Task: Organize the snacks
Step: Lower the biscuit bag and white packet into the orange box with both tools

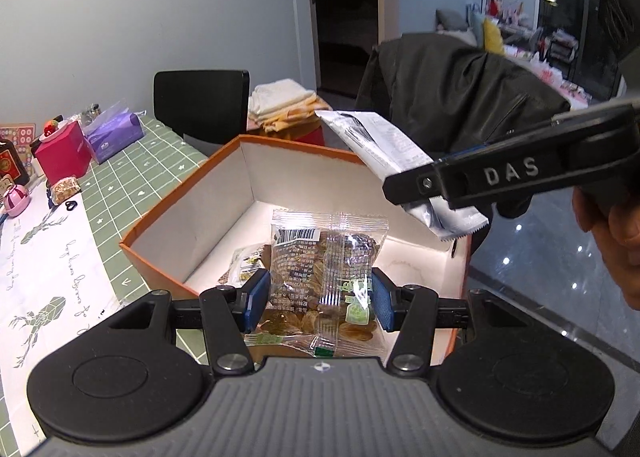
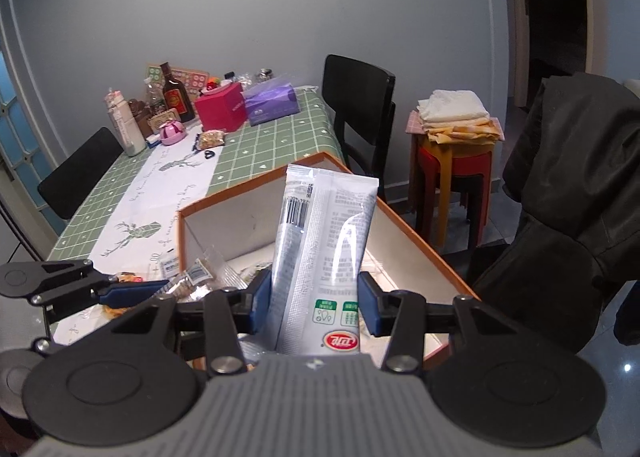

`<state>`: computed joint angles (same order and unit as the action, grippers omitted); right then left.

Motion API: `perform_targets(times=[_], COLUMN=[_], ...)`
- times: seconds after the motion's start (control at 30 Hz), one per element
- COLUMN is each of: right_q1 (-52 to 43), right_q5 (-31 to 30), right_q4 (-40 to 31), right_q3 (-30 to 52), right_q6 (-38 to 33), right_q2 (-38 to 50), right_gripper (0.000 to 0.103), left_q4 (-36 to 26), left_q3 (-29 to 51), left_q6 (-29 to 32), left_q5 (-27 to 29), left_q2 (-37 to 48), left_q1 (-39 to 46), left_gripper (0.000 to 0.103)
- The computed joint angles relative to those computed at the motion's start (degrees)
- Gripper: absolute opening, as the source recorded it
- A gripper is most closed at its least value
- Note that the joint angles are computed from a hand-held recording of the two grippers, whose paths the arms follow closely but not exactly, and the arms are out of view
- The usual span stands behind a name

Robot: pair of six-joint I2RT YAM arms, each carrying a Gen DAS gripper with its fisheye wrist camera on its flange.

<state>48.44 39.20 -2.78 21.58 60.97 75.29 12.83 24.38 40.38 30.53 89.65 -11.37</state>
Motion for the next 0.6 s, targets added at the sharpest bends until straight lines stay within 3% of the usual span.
perform_targets(times=[0.6], right_q1=[-8.6], right_q5=[-8.9], right_q4=[12.4], right_q3=[-1.9], right_q6=[-7.1], right_q2=[8.9], right_gripper=[0.045], left_q4=[7.6], left_q3=[1.4], left_q6=[-3.2], left_q5=[-9.3], left_q2=[10.2], left_q1=[-8.4], left_gripper=[0.06])
